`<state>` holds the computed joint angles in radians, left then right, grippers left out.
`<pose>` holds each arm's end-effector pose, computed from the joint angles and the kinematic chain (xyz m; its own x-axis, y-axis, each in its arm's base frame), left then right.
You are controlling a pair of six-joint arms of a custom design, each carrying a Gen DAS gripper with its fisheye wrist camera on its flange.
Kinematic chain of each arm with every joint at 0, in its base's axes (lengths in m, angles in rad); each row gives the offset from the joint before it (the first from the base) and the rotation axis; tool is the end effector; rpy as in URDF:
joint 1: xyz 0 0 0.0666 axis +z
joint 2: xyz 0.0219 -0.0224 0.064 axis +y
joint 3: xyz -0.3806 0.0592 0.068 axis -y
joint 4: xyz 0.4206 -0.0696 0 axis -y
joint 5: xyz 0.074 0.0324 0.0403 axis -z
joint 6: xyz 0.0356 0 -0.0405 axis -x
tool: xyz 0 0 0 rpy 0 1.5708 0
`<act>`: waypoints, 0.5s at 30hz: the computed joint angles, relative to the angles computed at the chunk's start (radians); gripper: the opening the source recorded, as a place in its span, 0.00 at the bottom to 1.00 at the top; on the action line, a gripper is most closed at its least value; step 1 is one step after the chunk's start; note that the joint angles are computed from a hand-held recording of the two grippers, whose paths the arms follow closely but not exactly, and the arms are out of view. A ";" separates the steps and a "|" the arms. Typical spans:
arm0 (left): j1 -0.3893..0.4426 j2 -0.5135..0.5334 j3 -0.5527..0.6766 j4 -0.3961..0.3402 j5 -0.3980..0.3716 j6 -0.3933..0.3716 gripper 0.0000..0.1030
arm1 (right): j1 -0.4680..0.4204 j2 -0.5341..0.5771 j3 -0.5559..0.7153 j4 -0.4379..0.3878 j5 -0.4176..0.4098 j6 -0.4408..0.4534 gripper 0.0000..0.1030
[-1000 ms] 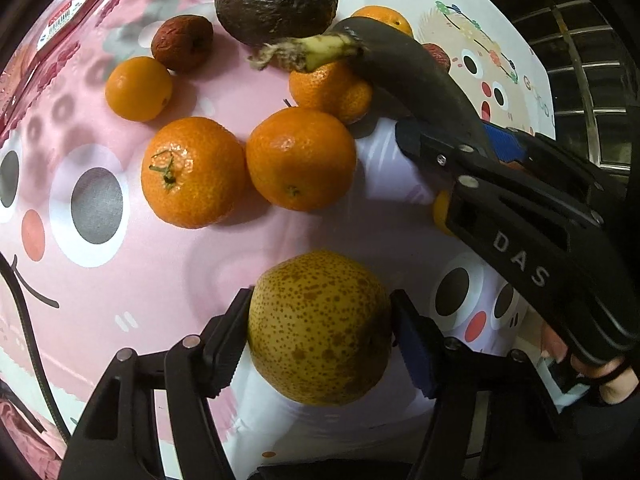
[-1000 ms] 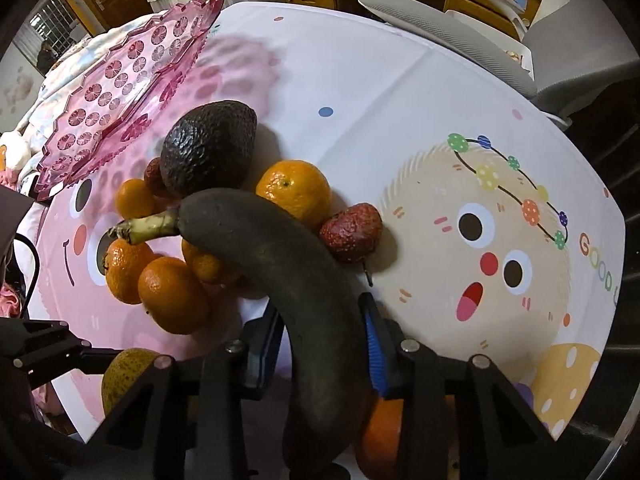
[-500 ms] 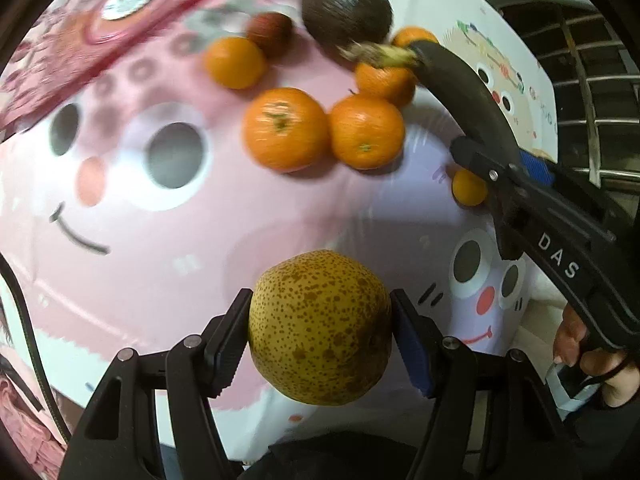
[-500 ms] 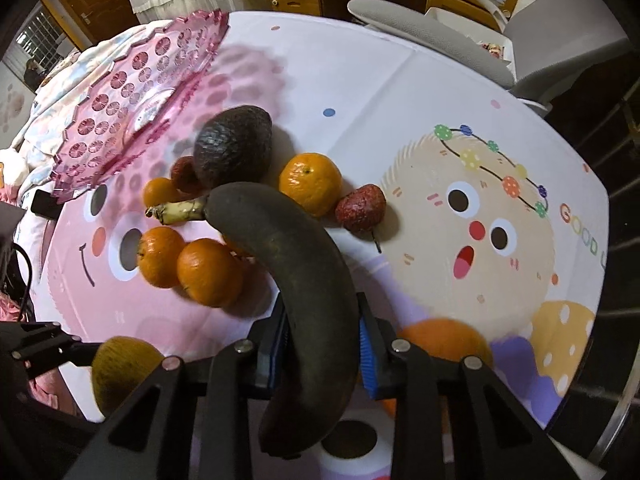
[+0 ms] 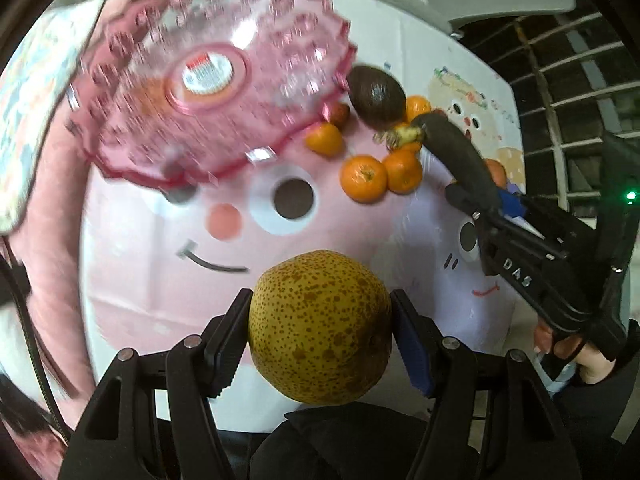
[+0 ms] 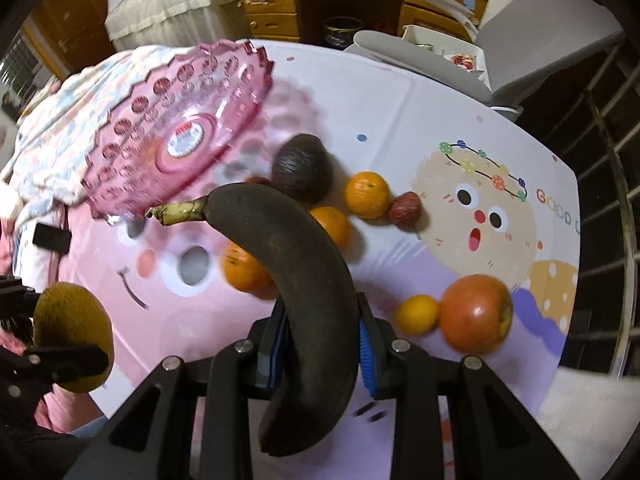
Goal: Organize fruits
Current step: 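Carry the pear with the left gripper into the pink bowl while the right gripper carries the banana there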
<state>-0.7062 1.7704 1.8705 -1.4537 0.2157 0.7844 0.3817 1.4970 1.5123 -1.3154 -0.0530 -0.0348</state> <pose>0.4557 -0.3992 0.4259 -0.9985 -0.0553 -0.0049 -0.0513 0.9525 -0.3002 0.4740 0.1918 0.4160 -0.9071 -0.3267 -0.2655 -0.3538 0.9334 0.0603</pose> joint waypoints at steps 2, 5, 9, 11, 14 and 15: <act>0.024 -0.030 -0.020 -0.005 -0.008 -0.050 0.64 | 0.024 0.000 0.010 -0.006 0.008 -0.053 0.30; 0.073 -0.055 -0.025 -0.040 -0.016 -0.149 0.64 | 0.070 0.011 0.040 -0.021 0.046 -0.166 0.30; 0.131 -0.072 -0.024 -0.059 -0.029 -0.252 0.64 | 0.119 0.040 0.098 -0.032 0.064 -0.299 0.30; 0.161 -0.075 -0.020 -0.067 -0.036 -0.297 0.64 | 0.137 0.057 0.127 -0.038 0.081 -0.336 0.30; 0.200 -0.074 -0.015 -0.068 -0.038 -0.355 0.64 | 0.164 0.099 0.192 -0.059 0.105 -0.399 0.30; 0.213 -0.074 -0.015 -0.068 -0.040 -0.374 0.64 | 0.171 0.112 0.214 -0.065 0.110 -0.418 0.30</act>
